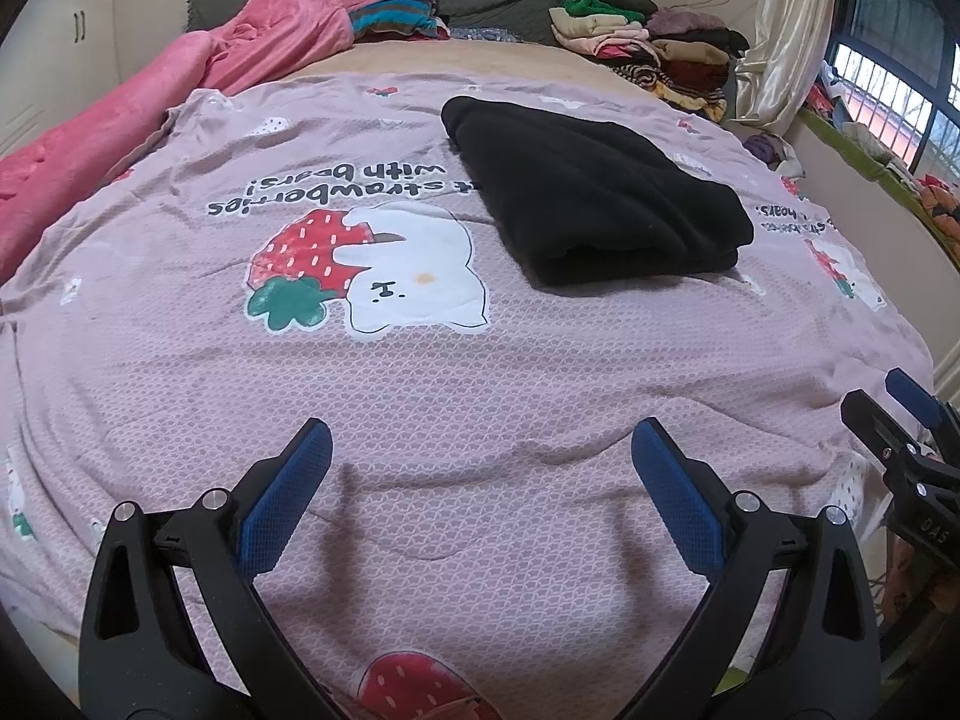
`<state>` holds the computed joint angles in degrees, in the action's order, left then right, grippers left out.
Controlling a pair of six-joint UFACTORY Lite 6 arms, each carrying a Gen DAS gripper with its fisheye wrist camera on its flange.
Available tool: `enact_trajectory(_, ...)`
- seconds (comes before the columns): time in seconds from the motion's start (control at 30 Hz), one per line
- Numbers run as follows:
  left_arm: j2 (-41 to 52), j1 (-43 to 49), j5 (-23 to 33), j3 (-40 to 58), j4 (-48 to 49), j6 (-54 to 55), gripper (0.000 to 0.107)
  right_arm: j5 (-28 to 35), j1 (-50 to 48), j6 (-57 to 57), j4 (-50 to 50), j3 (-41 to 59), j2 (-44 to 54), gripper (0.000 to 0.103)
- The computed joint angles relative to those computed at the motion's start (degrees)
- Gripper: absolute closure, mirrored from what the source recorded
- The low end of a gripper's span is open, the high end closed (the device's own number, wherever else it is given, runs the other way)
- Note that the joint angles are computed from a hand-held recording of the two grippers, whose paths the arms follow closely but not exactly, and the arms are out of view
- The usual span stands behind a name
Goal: Fold small clothes
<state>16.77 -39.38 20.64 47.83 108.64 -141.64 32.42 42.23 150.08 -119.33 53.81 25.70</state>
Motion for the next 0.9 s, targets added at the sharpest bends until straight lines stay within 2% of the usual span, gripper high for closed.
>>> enact_trajectory(0.5, 0.3, 0.1, -0.9, 0.0, -2.1, 2.2, 0.013, 0.0, 0.3, -1.6, 2.3, 0.1, 0.0, 0.004)
enact_trajectory(0.7, -1.0, 3.1, -4.8, -2.0, 3.6, -3.6, 0.013, 2.6, -0.8, -2.5, 8.9, -4.0, -3.3, 0.004)
enact_trajectory(0.8, -5.2, 9.6, -8.3, -5.8, 17.0, -15.8, 0.013, 6.6, -4.7, -1.7, 14.4, -12.1, -9.3, 0.004)
enact_trajectory(0.83, -7.2, 14.2, -9.9, -6.8, 19.6, -16.7, 0.013, 7.8, -6.8, -1.3, 16.1, -15.0, -11.3, 0.004)
enact_trajectory(0.9, -9.2, 23.5, -12.7, -7.0, 18.9, -12.2, 0.013, 9.5, -15.3, -0.1, 18.1, -22.4, -16.0, 0.004)
